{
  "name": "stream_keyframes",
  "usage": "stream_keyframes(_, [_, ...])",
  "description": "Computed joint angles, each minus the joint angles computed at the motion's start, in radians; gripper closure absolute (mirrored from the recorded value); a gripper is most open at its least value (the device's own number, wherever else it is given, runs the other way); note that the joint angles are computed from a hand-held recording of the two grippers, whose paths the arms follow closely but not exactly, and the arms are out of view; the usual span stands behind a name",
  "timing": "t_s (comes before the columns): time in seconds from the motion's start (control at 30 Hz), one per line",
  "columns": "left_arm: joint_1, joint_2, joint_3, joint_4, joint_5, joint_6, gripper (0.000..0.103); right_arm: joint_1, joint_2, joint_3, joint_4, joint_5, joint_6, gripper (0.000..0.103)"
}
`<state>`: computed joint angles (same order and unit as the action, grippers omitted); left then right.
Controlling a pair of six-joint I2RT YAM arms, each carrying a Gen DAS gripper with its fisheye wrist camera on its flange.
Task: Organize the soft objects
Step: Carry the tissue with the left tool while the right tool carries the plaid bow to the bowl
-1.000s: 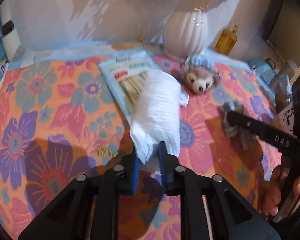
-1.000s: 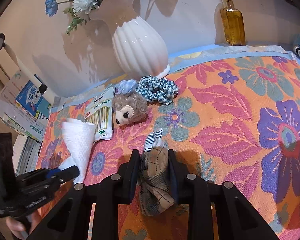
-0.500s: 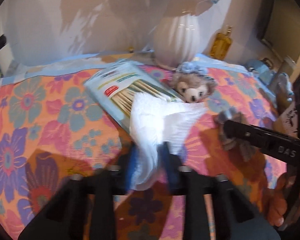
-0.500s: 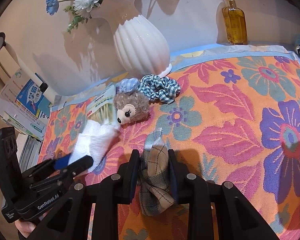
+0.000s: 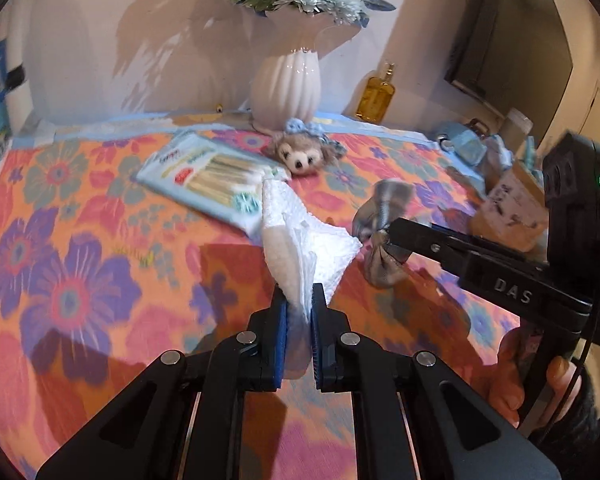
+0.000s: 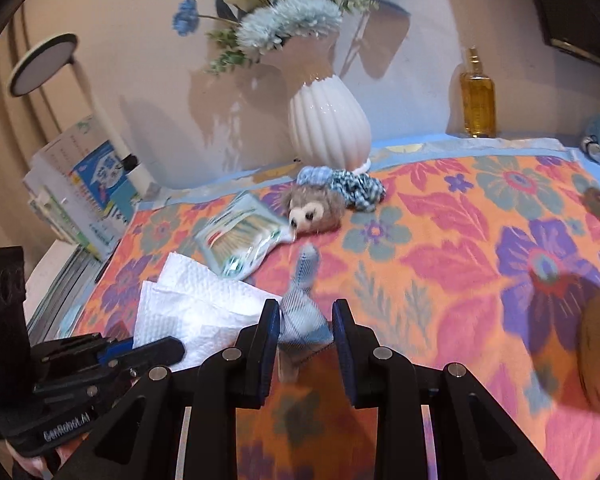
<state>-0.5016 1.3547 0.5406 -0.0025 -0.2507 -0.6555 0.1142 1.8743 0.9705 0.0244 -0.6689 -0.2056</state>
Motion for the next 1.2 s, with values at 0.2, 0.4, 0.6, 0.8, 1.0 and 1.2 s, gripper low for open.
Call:
stream_keyframes(0.2, [-0.101,-0.111,-0.07,-0.021,-0.045,-0.119,0.096,-0.114,-0.101,-0.143,-0.008,-0.107,-0.028,0.076])
stream_keyframes(0.4, [-0.177,-0.112,-0.066,-0.04,-0.118,-0.158,0.096,-0.142,-0.044,-0.055,-0.174,-0.083,-0.032,0.039])
stream_keyframes(0.6, [-0.133,-0.078,-0.126,0.06,-0.099,-0.179,0.096,-0.037,0.046,0.078,-0.218,0.101,0.039,0.002])
stream_keyframes(0.8, [-0.135,-0.114,-0.157,0.092,-0.108,-0.168,0.096,0.122,0.019,0.015,-0.052,0.414,0.021,0.061])
stream_keyframes(1.0, [-0.194,-0.138,-0.137,0.077,-0.144,-0.16,0.096,-0.022,-0.065,-0.08,-0.11,0.158,-0.037,0.082])
stream_keyframes(1.2, [-0.3,-0.071,-0.018,0.07,-0.174,-0.132,0.096,-0.251,-0.205,-0.164,-0.212,0.059,-0.146,0.082])
